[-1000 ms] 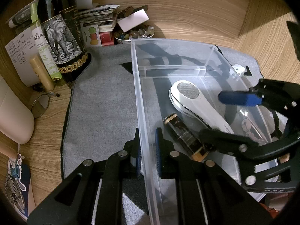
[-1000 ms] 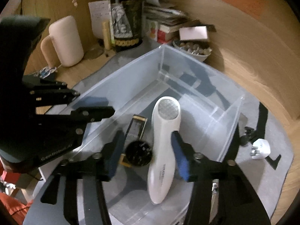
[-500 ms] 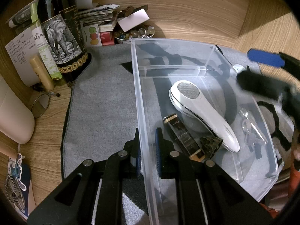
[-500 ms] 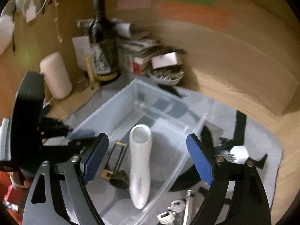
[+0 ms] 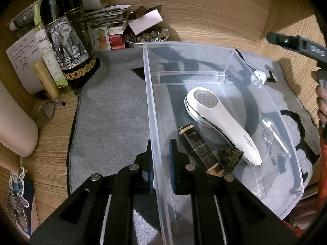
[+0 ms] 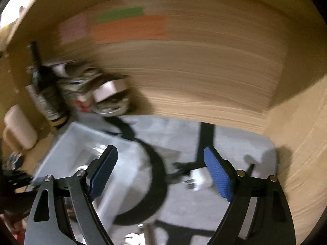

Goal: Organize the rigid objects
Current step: 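Grasp the white plug adapter with the right gripper and lift it toward the box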

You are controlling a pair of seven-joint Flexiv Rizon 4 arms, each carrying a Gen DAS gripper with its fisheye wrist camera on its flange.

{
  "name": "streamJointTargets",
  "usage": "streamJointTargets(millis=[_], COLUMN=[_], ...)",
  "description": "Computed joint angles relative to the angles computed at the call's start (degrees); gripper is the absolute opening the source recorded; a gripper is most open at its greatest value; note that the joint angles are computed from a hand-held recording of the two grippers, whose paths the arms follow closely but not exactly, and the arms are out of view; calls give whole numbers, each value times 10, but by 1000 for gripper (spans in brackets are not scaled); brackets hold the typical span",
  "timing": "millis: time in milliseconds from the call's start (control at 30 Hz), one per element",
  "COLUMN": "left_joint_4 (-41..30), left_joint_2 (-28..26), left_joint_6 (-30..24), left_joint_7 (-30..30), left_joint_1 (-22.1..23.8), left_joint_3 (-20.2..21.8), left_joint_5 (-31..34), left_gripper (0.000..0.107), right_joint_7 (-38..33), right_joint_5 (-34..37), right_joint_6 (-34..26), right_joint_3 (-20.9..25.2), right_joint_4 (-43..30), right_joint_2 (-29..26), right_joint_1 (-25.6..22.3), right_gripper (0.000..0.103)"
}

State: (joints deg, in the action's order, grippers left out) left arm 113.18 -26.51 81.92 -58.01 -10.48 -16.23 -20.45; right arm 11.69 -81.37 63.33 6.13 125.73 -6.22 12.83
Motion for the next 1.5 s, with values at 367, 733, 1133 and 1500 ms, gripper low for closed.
streamJointTargets(millis=[367,733,1133,1500], left_joint_4=[-1,-1,-1,-2], left_joint_2=[0,0,0,0], left_joint_6=[-1,-1,-1,-2], left_joint_7=[0,-2,-2,-2], left_joint_1=[0,-1,-1,-1], left_joint_3=[1,1,2,2], left_joint_5=[2,3,4,4], left_gripper=[11,11,11,11], right_joint_7=[-28,-45,10,47], right_joint_5=[74,108,36,-48], right_joint_6=[2,82,97,96], right_joint_3=[-18,-40,-41,-21], right_joint_4=[23,41,46,25], right_joint_2=[-35,-56,-39,-12], right_joint_1=[-18,-25,-36,-43], right_gripper=[83,44,29,29])
